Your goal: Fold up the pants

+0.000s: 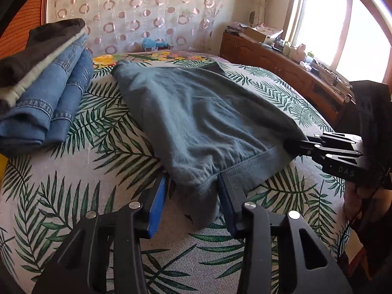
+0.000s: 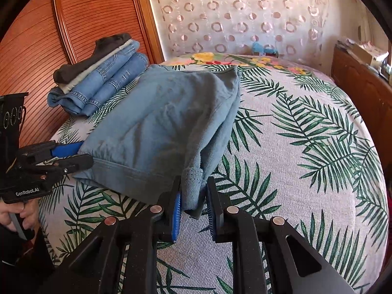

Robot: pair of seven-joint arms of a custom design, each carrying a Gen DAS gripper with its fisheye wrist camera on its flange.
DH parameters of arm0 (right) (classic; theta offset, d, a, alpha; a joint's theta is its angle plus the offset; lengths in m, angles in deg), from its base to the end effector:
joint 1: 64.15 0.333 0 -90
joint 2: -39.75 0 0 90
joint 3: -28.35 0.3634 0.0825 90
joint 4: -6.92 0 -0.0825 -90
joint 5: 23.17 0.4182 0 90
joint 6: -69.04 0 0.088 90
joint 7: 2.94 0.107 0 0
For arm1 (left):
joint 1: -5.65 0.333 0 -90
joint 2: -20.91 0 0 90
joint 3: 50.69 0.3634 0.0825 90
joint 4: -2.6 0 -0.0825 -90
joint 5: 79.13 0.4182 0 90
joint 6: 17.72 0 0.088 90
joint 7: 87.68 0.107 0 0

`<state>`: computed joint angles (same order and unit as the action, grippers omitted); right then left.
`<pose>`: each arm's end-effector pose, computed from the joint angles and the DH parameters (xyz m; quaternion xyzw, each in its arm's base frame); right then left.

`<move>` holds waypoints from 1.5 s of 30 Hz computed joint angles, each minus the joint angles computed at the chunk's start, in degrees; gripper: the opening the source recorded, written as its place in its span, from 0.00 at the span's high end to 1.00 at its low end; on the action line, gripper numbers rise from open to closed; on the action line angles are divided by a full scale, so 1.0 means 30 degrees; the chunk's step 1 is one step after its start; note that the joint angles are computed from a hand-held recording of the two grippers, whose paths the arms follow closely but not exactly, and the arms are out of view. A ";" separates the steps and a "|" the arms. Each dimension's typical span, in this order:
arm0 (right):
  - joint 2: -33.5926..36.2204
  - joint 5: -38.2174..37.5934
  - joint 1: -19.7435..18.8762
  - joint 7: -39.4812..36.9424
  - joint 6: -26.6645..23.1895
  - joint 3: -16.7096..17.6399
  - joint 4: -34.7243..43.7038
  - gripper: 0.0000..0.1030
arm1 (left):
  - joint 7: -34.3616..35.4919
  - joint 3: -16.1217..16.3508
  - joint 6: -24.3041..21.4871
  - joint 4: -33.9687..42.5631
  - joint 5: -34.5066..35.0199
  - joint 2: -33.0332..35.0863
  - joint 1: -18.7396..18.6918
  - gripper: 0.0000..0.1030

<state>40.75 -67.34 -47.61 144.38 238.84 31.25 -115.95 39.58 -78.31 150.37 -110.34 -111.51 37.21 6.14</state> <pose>0.5591 0.2472 0.5033 -0.6574 0.6283 -0.2456 0.3356 0.6348 -0.2581 0.4380 -0.4545 0.8062 -0.3615 0.1134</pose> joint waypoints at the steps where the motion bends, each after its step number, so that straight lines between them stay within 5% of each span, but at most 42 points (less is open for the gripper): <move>1: 0.0000 -0.0511 0.0018 0.0458 -0.0010 -0.0024 -0.0038 0.84 | -0.0091 0.0049 -0.0022 -0.0039 0.0059 0.0002 -0.0038 0.59; 19: -0.0023 -0.1284 -0.0085 0.1321 0.0272 -0.0054 -0.0264 0.83 | 0.0526 -0.0286 0.0036 -0.0312 -0.0833 -0.0080 0.0171 0.62; 27: -0.0019 -0.1213 -0.0102 0.1249 0.0303 -0.0049 -0.0274 0.82 | 0.2318 -0.0683 -0.0168 -0.0354 -0.2596 -0.0167 0.0454 0.77; 30: -0.0023 -0.1219 -0.0101 0.1253 0.0314 -0.0053 -0.0283 0.82 | 0.3476 -0.1021 -0.0298 -0.0249 -0.3862 -0.0203 0.0747 0.86; 36: -0.0011 -0.1422 -0.0093 0.1457 0.0313 -0.0067 -0.0267 0.82 | 0.6181 -0.0947 -0.0931 -0.0090 -0.7072 -0.0725 0.0730 0.88; 45: -0.0810 -0.1870 -0.0238 0.1690 0.0693 0.0325 -0.0745 0.83 | 0.8905 0.0384 -0.1947 -0.0229 -1.0574 -0.1976 -0.0081 0.88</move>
